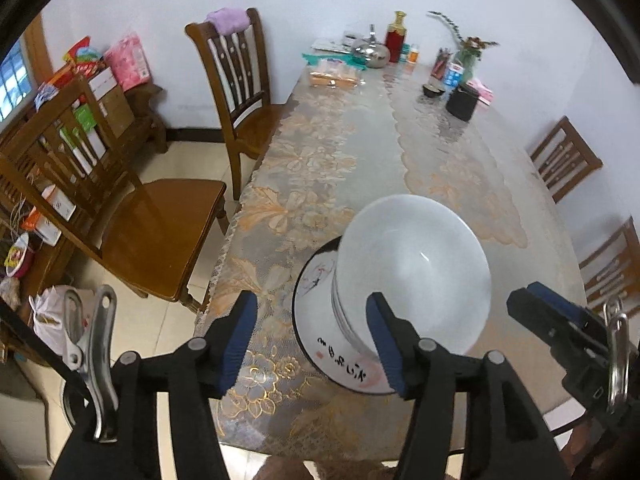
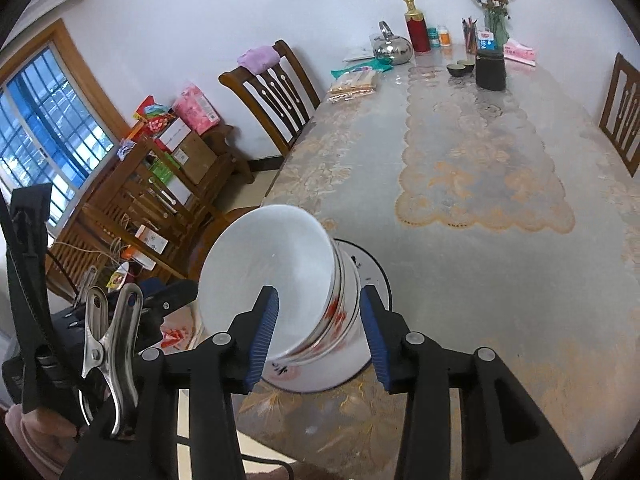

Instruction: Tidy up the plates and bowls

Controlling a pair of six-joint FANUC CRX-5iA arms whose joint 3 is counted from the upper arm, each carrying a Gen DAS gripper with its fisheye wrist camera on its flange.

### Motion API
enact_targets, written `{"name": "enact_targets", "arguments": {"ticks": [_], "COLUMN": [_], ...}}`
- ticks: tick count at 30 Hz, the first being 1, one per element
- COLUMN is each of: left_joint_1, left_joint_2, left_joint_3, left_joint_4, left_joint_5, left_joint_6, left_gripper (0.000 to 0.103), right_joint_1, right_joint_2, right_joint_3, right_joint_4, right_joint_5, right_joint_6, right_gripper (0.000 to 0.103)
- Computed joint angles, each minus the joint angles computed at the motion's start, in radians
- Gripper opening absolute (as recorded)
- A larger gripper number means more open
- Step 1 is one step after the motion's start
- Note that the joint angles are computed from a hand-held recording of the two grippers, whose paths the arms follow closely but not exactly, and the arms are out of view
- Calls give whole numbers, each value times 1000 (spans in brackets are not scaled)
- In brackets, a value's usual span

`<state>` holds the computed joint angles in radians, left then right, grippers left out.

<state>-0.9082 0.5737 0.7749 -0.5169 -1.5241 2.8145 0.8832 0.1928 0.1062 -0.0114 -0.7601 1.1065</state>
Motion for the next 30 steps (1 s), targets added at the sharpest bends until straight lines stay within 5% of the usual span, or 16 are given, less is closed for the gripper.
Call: {"name": "enact_targets", "arguments": {"ticks": [12, 30], "left_joint_1": [-16, -10], "left_joint_2": [-23, -35], "left_joint_3": [-70, -112], "left_joint_4": [52, 84], "left_joint_5": [55, 73], "left_joint_6": [-35, -28], "left_gripper": [63, 63], "right_joint_1": [92, 104], "right_joint_2": [-63, -67], "right_joint_3": [-126, -140], "right_joint_4": [177, 172], "right_joint_5": [15, -9], "right_joint_6": [-233, -280], "right_gripper": [44, 44]}}
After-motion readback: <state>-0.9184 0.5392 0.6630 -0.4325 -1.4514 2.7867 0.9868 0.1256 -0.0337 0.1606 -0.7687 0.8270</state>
